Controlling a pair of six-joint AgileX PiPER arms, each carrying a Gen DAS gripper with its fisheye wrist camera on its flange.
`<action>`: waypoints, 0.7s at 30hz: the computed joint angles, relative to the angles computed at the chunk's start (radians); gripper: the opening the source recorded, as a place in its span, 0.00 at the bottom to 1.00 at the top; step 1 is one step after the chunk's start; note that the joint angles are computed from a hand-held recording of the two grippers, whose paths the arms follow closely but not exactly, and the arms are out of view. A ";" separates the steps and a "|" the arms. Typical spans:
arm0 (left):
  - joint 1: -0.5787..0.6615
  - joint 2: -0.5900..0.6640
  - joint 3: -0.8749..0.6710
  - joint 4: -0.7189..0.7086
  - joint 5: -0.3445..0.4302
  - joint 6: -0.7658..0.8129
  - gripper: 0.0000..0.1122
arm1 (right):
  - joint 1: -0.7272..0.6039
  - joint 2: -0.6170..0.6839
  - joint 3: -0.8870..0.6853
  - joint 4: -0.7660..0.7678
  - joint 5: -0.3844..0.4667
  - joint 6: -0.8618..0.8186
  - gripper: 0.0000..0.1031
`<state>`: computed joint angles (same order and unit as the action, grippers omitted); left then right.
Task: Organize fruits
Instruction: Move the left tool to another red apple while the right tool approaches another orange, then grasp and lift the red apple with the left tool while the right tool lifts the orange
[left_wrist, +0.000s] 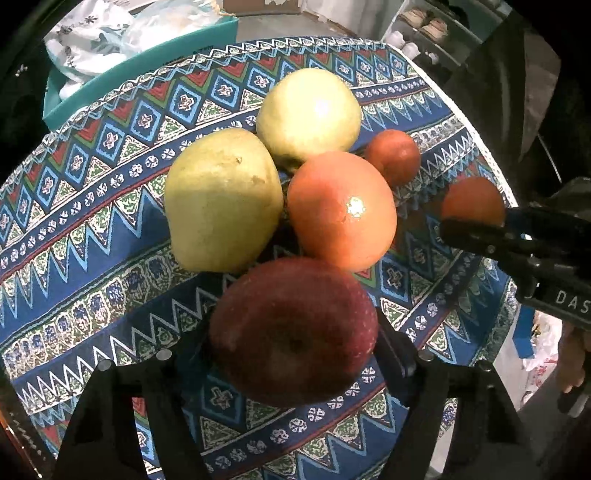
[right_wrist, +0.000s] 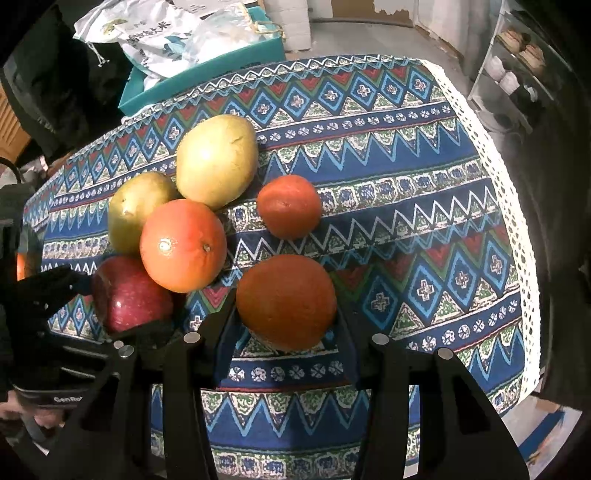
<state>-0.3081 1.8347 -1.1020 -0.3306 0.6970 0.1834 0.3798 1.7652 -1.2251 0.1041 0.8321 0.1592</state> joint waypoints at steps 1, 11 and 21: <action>-0.002 0.000 0.000 0.001 -0.003 -0.004 0.70 | 0.003 -0.001 -0.001 -0.003 0.000 0.002 0.45; 0.040 -0.134 0.100 0.035 -0.004 0.017 0.70 | 0.027 -0.036 0.008 -0.035 -0.016 0.022 0.45; 0.099 -0.323 0.132 0.055 0.050 0.012 0.70 | 0.074 -0.094 -0.024 -0.091 -0.022 0.074 0.45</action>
